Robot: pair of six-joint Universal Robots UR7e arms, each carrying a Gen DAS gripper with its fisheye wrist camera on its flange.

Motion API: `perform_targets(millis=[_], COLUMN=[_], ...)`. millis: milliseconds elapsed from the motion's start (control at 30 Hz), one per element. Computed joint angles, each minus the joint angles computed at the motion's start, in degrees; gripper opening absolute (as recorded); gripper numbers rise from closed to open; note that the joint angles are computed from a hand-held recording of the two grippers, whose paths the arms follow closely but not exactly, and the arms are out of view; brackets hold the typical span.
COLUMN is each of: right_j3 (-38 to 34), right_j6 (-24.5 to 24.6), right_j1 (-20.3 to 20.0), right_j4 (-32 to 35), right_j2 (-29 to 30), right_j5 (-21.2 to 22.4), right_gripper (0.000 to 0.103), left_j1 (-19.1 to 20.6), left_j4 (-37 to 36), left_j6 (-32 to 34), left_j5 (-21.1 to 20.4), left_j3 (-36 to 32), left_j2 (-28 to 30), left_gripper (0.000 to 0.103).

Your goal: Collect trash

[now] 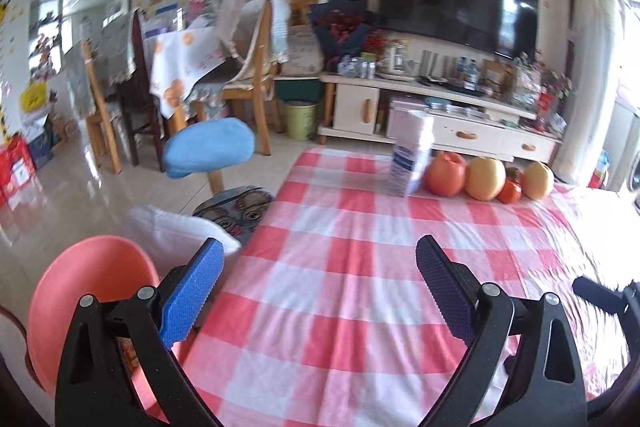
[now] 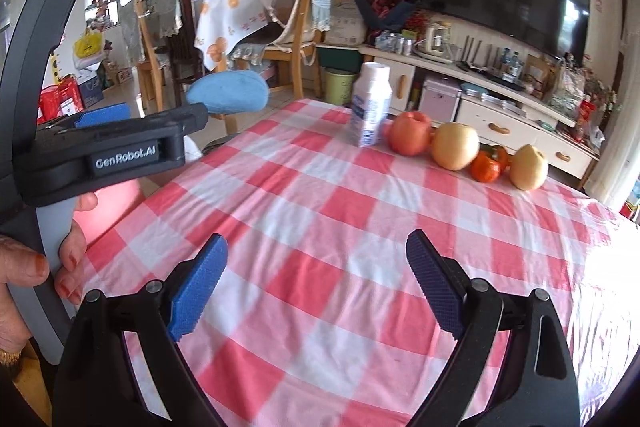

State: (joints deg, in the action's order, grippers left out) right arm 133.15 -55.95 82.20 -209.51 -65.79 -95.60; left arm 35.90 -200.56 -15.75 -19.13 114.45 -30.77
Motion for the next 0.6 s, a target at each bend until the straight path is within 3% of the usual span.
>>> perform_targets(millis=[367, 600], right_j3=[2.37, 2.49], right_j6=[-0.58, -0.57], right_j1=[-8.18, -12.8], right_j4=[-2.86, -2.54], right_j2=[-7.88, -11.87], right_j5=[8.17, 12.24], right_gripper=[0.091, 0.091], left_j1=[-3.42, -6.49], left_j4=[-8.29, -7.66], left_j6=[10.03, 12.28], left_j5=[-4.67, -5.38], left_j3=[-5.92, -10.11], left_j2=[7.2, 11.61], left_gripper=[0.096, 0.096])
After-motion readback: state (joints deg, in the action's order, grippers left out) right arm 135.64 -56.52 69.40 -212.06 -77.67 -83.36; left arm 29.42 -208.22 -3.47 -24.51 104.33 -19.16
